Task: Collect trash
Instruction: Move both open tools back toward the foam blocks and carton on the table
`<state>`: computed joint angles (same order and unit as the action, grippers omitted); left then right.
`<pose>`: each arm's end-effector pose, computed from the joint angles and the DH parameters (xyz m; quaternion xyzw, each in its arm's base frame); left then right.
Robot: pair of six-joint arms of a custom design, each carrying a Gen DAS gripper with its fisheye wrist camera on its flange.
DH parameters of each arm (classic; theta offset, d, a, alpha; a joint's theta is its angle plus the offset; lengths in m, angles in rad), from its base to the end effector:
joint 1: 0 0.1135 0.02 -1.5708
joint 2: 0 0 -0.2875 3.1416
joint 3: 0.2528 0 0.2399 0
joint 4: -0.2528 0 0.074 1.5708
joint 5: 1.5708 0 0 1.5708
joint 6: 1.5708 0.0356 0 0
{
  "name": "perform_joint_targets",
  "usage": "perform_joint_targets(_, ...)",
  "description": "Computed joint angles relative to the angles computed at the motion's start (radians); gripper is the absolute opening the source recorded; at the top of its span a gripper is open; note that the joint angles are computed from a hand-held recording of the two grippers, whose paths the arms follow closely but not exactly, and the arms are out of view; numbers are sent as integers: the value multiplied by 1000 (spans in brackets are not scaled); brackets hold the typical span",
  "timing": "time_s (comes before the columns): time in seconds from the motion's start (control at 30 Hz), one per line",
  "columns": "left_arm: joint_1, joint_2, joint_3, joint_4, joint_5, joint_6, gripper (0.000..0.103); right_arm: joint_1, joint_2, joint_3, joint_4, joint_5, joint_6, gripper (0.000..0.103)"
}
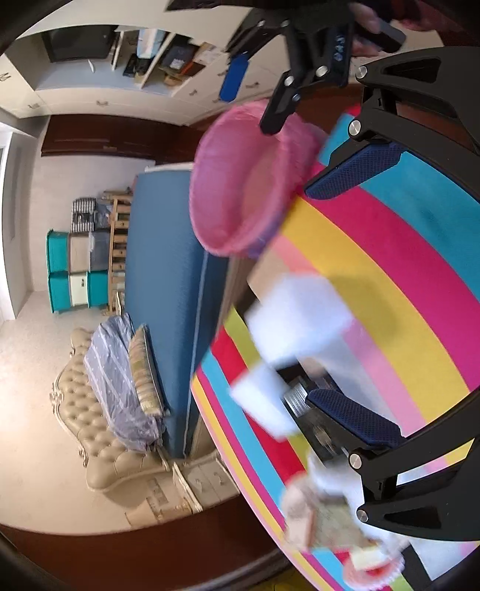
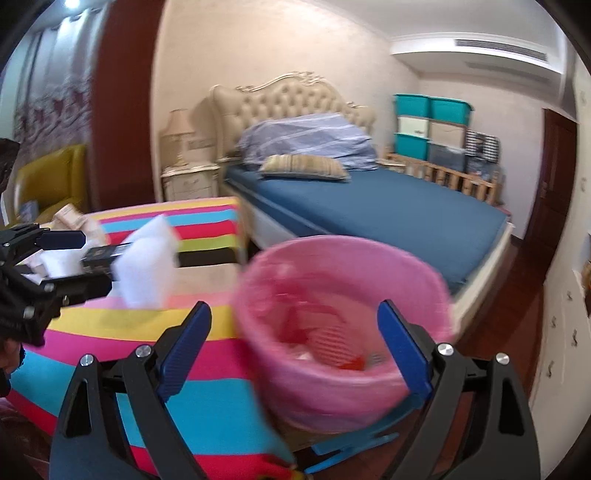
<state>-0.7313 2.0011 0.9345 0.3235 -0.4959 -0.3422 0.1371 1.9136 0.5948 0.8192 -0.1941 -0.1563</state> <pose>0.2958 -0.2427 0.1292 0.0748 0.8899 -0.0062 0.4499 0.3243 0.0517 0.1221 -0.1740 0.8395 0.0784 0.5087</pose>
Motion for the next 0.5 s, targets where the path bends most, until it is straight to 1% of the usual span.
perform_joint_targets(0.1,10,-82,-147,40,-8,-30,96,95,1,21,-39,38,3,88)
perform_joint_targets(0.17,25,-142,-255,68,-37,-59,96,156,8,40,-59,60,8,88)
perform_joint_targets(0.23,51,-210,-381,109,-54,-89,96,228,10,68,-109,80,23,88)
perform_joint_targets(0.27,61,-237,-425,112,-65,-108,96,262,9,80,-131,90,28,88)
perform_joint_targets(0.3,87,-280,-495,119,-80,-135,96,294,-1,77,-141,101,32,88)
perform_joint_targets(0.37,126,-341,-568,117,-91,-165,96,353,5,106,-176,111,34,88)
perform_joint_targets(0.43,192,-429,-670,131,-84,-197,96,419,27,158,-223,129,43,88)
perform_joint_targets(0.5,273,-510,-749,133,-70,-206,96,492,54,217,-278,156,54,88)
